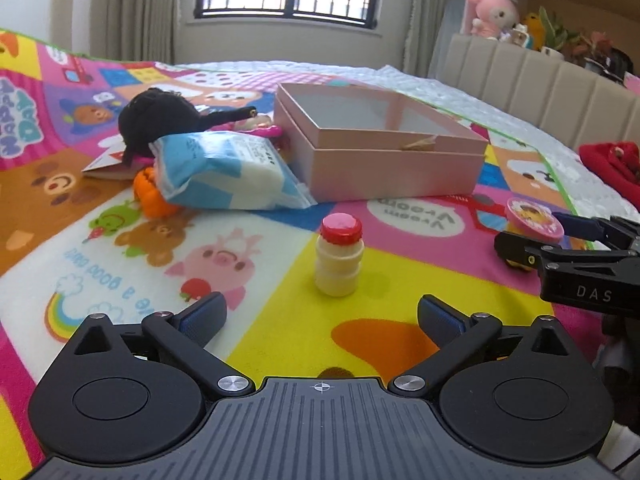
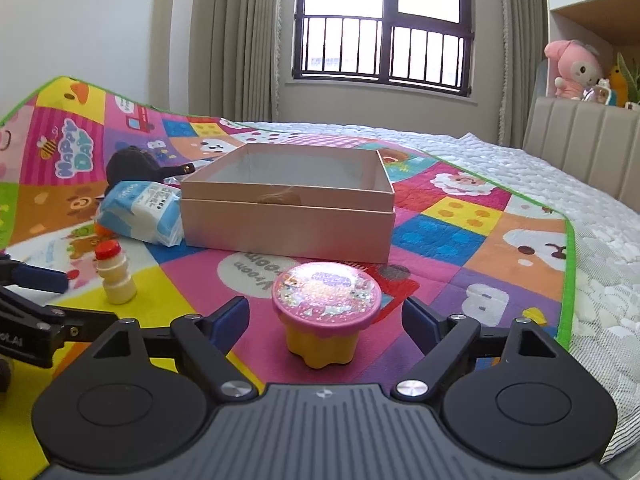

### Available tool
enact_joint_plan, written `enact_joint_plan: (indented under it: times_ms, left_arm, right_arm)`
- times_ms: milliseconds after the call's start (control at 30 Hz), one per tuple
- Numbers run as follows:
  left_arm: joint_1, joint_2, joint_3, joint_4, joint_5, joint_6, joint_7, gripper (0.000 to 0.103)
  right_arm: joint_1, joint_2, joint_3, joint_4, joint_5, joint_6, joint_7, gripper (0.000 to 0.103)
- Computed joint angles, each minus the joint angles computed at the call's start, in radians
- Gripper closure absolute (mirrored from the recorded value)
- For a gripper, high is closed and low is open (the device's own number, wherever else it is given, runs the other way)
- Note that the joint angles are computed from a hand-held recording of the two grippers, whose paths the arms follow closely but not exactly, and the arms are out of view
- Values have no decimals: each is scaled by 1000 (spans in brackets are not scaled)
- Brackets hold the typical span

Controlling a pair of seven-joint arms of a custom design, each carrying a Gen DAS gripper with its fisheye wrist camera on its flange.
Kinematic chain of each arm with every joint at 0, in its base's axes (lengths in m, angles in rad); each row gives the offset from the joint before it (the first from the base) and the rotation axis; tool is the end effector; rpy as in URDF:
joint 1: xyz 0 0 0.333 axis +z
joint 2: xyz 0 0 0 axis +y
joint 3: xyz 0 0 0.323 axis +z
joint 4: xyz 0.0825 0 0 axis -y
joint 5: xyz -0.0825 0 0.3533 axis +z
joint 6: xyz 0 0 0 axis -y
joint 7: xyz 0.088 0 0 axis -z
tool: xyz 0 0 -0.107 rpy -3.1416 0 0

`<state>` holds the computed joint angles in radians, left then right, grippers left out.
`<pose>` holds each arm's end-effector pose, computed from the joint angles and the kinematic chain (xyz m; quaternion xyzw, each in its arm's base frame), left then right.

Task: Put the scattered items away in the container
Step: 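Carry the cup with the right tool into the pink box while the left tool drops the bottle in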

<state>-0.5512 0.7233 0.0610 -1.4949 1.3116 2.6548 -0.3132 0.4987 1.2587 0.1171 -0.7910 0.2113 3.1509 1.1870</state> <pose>0.6175 -0.3707 0.2967 -0.7171 0.5389 -0.3127 0.3123 0.7116 0.4050 0.2922 -0.7600 0.3828 -0.2589 0.4570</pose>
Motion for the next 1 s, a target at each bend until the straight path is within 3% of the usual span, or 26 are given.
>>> enact_joint_plan:
  times_ms: [167, 233, 300, 400, 467, 633, 767, 800, 867, 900, 1000]
  left_arm:
    - [14, 10, -23, 19, -80, -32, 60, 0]
    - [-3, 14, -16, 30, -92, -62, 89, 0]
    - [-30, 6, 13, 20, -45, -64, 38, 0]
    - [-55, -11, 42, 2, 68, -67, -56, 3]
    - [-49, -10, 25, 12, 83, -101, -28, 40]
    - [-20, 5, 1, 33, 98, -85, 4, 36]
    - [-17, 28, 5, 72, 106, -86, 31, 40]
    - [-17, 33, 7, 81, 111, -82, 42, 43]
    - [-12, 41, 6, 94, 112, -62, 76, 67]
    - [-7, 45, 4, 100, 106, -50, 96, 73]
    - [-12, 33, 12, 86, 112, -24, 113, 74]
  right_arm:
    - [16, 11, -42, 20, -14, 17, 14, 24]
    - [11, 5, -31, 12, -24, 15, -1, 36]
    - [6, 2, -23, 13, -30, -4, -14, 46]
    - [6, -6, -23, 0, -30, -2, -22, 47]
    - [1, -20, -14, -27, -28, 14, -34, 47]
    - [4, -24, -21, -34, -20, 14, -35, 47]
    - [8, -24, -29, -35, -19, 13, -31, 47]
    - [7, -31, -28, -46, -21, 19, -35, 47]
    - [-2, -54, -12, -85, -23, 35, -51, 47]
    - [-9, -69, 0, -111, -24, 44, -62, 47]
    - [-46, -133, 57, -210, -28, 61, -109, 47]
